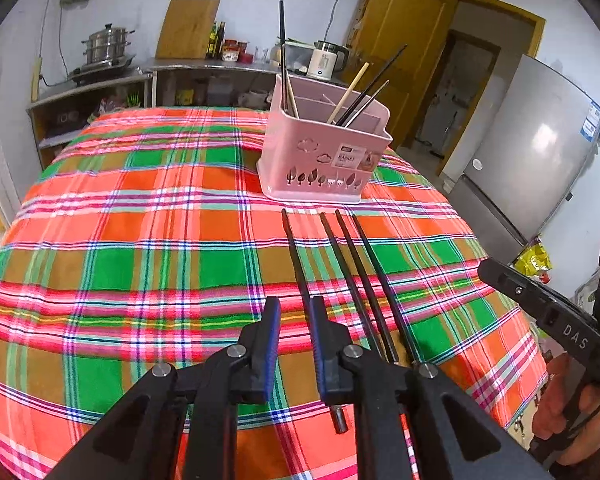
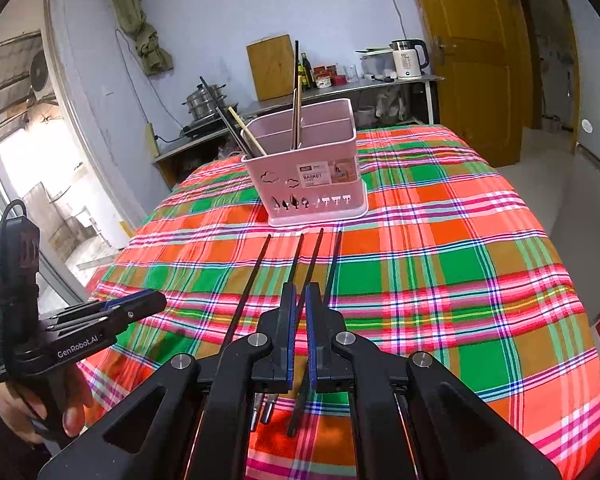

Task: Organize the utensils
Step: 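Move both grippers back toward the remaining black chopsticks on the cloth, then lower both open grippers around the next black chopsticks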

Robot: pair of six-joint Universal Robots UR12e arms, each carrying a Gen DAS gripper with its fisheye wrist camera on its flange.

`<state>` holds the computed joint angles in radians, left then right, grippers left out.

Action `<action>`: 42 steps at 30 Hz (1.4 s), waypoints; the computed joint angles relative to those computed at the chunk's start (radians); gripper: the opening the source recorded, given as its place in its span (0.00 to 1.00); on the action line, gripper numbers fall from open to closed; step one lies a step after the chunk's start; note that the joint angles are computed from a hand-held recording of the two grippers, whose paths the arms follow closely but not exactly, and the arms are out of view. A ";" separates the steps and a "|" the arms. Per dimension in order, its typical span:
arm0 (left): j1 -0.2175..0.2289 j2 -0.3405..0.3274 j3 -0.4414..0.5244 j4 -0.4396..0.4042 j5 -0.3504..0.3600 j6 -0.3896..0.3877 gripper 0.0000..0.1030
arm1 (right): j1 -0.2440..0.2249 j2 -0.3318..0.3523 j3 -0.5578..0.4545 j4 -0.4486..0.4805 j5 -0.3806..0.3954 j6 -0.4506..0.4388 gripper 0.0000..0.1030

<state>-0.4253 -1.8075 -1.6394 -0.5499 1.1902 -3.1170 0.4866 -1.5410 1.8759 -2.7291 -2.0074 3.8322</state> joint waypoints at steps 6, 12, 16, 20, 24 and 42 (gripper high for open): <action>0.002 -0.020 0.020 -0.024 -0.010 -0.028 0.14 | -0.015 0.007 -0.004 0.016 0.027 0.013 0.04; -0.007 -0.059 0.074 -0.073 -0.017 -0.030 0.14 | -0.035 0.027 -0.021 0.027 0.061 0.005 0.04; -0.015 -0.095 0.120 -0.097 -0.011 -0.026 0.29 | -0.058 0.047 -0.036 0.027 0.100 -0.009 0.04; -0.022 -0.139 0.176 -0.125 -0.010 -0.033 0.33 | -0.083 0.066 -0.053 0.045 0.139 -0.012 0.04; -0.028 -0.182 0.232 -0.159 0.000 -0.031 0.33 | -0.106 0.082 -0.068 0.059 0.165 -0.019 0.04; -0.049 -0.271 0.341 -0.237 0.044 -0.034 0.33 | -0.184 0.127 -0.113 0.171 0.239 -0.011 0.04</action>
<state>-0.4739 -2.0780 -1.2986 -0.7874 1.2343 -3.1509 0.3026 -1.4136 1.7625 -2.5584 -1.7682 3.8207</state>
